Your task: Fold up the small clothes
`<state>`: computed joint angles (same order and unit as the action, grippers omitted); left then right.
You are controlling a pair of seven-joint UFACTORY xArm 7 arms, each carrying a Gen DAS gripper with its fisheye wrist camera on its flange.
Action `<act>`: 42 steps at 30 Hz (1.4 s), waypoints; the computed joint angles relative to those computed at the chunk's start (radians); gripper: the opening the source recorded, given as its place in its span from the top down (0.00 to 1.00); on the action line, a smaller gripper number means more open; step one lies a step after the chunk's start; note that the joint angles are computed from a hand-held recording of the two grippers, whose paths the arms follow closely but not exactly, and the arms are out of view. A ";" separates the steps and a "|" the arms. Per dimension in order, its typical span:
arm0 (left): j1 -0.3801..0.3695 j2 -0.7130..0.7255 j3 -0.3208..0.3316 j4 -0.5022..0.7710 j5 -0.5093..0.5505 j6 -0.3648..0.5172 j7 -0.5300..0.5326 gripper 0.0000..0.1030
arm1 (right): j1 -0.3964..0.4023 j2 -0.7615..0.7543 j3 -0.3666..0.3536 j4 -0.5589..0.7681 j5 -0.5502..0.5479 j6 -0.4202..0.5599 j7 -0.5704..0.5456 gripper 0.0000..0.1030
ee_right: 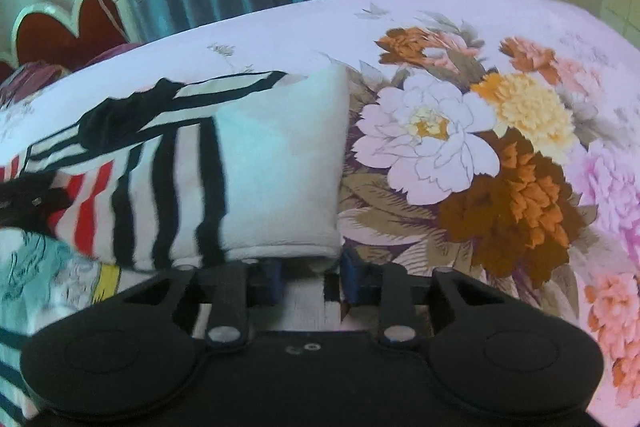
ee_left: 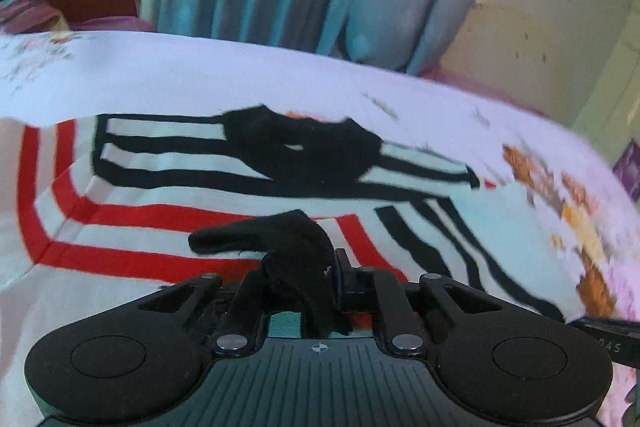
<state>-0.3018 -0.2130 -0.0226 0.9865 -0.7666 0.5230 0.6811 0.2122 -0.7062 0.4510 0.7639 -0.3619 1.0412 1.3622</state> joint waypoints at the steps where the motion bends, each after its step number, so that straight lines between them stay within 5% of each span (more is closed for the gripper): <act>1: -0.002 -0.002 0.006 -0.002 -0.021 -0.008 0.011 0.89 | -0.002 -0.004 -0.002 -0.003 0.001 -0.006 0.007 0.85; 6: -0.066 -0.040 0.080 -0.025 -0.182 -0.131 0.173 0.89 | -0.021 -0.034 0.026 0.017 -0.038 -0.016 0.016 0.87; 8: 0.003 -0.008 0.036 -0.009 -0.090 -0.099 0.133 0.87 | -0.020 -0.024 0.035 0.025 -0.043 0.005 -0.009 0.87; 10: 0.070 0.047 0.006 0.033 0.054 0.022 -0.002 0.85 | -0.002 -0.009 0.011 0.006 0.005 0.007 -0.006 0.86; 11: 0.062 0.055 0.018 0.034 0.069 0.029 -0.012 0.80 | 0.006 -0.012 0.001 -0.007 0.023 0.000 0.001 0.86; 13: 0.075 0.045 0.006 0.014 0.086 -0.021 -0.029 0.44 | 0.010 -0.008 0.004 0.000 0.022 0.015 -0.008 0.85; 15: 0.089 0.039 0.004 0.008 0.114 -0.058 -0.075 0.28 | 0.025 -0.008 -0.010 0.002 0.035 0.024 -0.030 0.83; 18: 0.106 0.038 0.025 0.011 0.128 -0.057 -0.087 0.28 | 0.048 -0.051 -0.022 -0.003 0.063 0.038 -0.050 0.77; 22: 0.154 0.001 0.004 -0.062 0.268 -0.188 -0.250 0.28 | 0.036 -0.112 -0.015 0.004 0.066 0.051 -0.056 0.65; 25: 0.091 -0.031 0.056 -0.077 0.204 -0.214 -0.179 0.28 | -0.008 -0.102 -0.033 0.004 0.040 0.028 -0.091 0.61; 28: 0.026 -0.028 0.089 -0.047 0.135 -0.145 -0.060 0.28 | -0.046 -0.077 -0.086 -0.021 0.033 -0.078 -0.120 0.61; 34: 0.021 0.014 0.023 -0.047 0.139 -0.133 -0.041 0.28 | -0.128 0.056 -0.159 -0.024 0.036 -0.275 -0.169 0.61; 38: 0.029 0.026 -0.006 -0.076 0.198 -0.174 -0.072 0.27 | -0.172 0.149 -0.177 0.000 0.018 -0.373 -0.186 0.76; 42: 0.038 0.022 -0.013 -0.068 0.248 -0.156 -0.129 0.27 | -0.213 0.176 -0.151 0.014 -0.042 -0.347 -0.165 0.86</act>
<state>-0.2638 -0.1911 -0.0355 0.9184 -0.5188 0.3667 0.5516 -0.0006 -0.5304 0.2998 0.7784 -0.4042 0.6938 1.1973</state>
